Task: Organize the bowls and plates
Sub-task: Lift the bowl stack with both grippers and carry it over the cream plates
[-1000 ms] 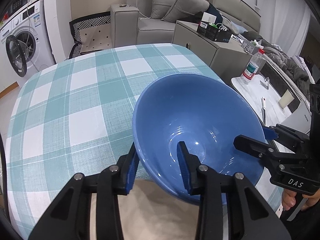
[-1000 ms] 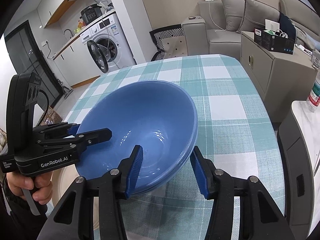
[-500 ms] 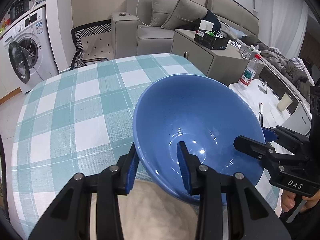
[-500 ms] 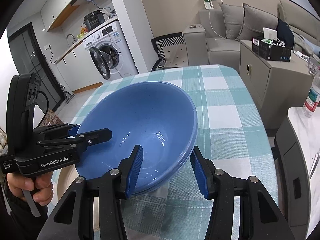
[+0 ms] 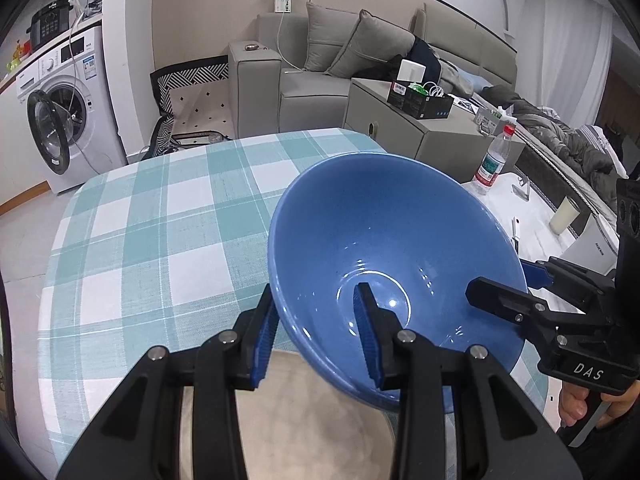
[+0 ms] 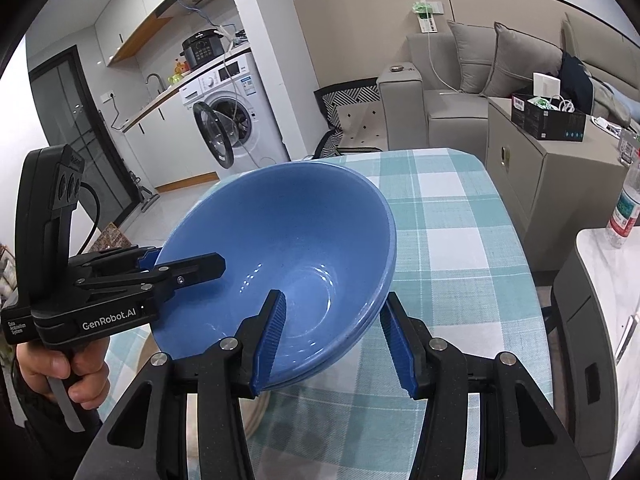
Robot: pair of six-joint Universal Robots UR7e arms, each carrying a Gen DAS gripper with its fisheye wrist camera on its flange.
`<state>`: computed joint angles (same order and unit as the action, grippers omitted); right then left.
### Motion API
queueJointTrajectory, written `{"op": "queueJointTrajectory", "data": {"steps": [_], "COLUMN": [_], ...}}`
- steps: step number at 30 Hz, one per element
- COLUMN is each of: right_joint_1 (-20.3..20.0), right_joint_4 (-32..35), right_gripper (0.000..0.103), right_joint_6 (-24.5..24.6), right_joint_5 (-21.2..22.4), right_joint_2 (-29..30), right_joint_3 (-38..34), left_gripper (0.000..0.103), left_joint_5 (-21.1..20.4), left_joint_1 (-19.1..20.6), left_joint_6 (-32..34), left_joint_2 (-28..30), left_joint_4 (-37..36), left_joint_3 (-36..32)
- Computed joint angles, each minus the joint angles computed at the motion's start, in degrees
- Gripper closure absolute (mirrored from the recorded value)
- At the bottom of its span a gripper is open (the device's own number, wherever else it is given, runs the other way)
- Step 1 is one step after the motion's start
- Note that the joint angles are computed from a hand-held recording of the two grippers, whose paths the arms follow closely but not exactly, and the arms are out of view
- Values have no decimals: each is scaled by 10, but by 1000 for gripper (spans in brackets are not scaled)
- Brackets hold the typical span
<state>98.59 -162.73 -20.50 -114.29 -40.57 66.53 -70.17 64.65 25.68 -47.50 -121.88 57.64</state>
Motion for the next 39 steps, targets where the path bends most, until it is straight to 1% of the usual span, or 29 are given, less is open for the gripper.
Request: {"op": "queueJointTrajectory", "data": {"steps": [9, 18, 24, 39], "right_joint_1": [16, 26, 32, 37], "right_joint_4": [-6, 11, 23, 55], "right_gripper": [52, 52, 52, 52], "right_joint_6": [-12, -21, -25, -32], "right_joint_5": [12, 22, 24, 28], "right_joint_2": [-4, 8, 21, 49], "right_joint_3": [17, 15, 10, -11], "left_gripper": [67, 67, 67, 67], "left_joint_5": [7, 30, 48, 61], "left_joint_1": [2, 10, 16, 37], "left_joint_6": [-1, -8, -10, -28], "left_joint_2": [-37, -68, -82, -104], "left_joint_4": [-23, -45, -55, -60], "left_joint_3": [35, 69, 85, 110]}}
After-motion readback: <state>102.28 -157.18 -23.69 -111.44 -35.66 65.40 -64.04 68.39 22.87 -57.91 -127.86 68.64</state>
